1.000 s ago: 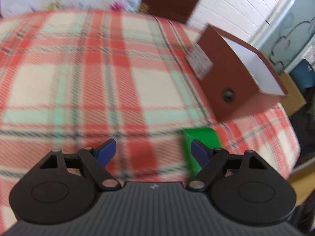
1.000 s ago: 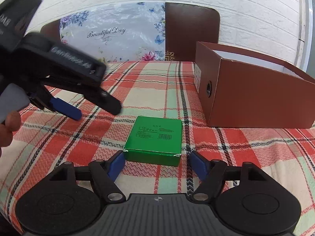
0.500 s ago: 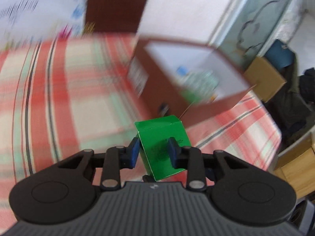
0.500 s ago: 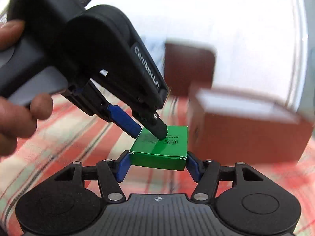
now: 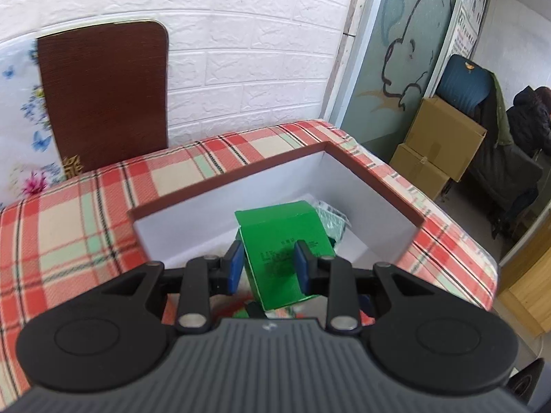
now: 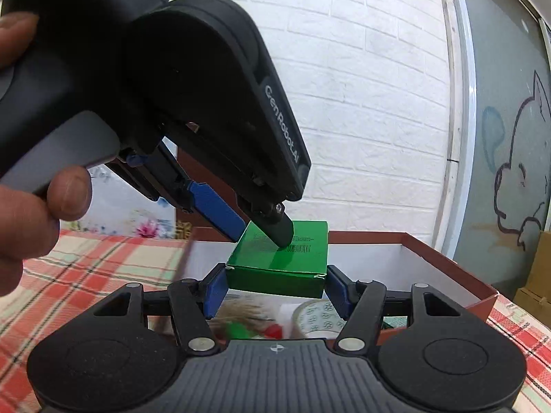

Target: Organize objects

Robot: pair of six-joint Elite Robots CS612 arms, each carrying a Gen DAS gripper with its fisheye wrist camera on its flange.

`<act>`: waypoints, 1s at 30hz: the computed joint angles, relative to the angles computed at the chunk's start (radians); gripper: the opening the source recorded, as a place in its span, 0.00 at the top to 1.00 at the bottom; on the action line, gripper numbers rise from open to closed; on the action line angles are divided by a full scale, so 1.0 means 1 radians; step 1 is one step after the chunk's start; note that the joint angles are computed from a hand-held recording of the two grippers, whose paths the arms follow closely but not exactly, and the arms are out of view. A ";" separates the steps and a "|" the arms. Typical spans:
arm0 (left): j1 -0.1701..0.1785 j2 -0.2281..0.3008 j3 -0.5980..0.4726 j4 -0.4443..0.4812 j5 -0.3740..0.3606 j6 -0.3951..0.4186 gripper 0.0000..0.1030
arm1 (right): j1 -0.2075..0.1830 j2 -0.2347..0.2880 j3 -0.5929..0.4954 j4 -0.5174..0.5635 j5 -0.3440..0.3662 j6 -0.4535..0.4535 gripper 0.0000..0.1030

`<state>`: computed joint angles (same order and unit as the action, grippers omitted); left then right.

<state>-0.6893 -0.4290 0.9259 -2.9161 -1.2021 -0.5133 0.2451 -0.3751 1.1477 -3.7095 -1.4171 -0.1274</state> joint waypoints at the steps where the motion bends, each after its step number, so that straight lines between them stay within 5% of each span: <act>1: 0.003 0.015 -0.029 0.017 0.005 0.007 0.67 | 0.001 0.013 -0.029 0.022 -0.011 -0.010 0.41; 6: 0.010 0.058 -0.120 0.167 0.064 -0.020 0.60 | 0.011 0.057 -0.123 0.121 -0.065 -0.042 0.39; 19: -0.036 -0.038 0.070 0.052 0.157 0.003 0.50 | -0.003 -0.022 0.095 -0.095 -0.083 0.136 0.31; 30: -0.073 -0.124 0.243 0.032 0.290 -0.067 0.39 | -0.012 -0.076 0.204 -0.111 -0.048 0.268 0.31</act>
<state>-0.7625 -0.5533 1.1691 -2.8843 -0.9123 -0.5799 0.2329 -0.4510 1.3514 -3.8208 -1.4652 0.1401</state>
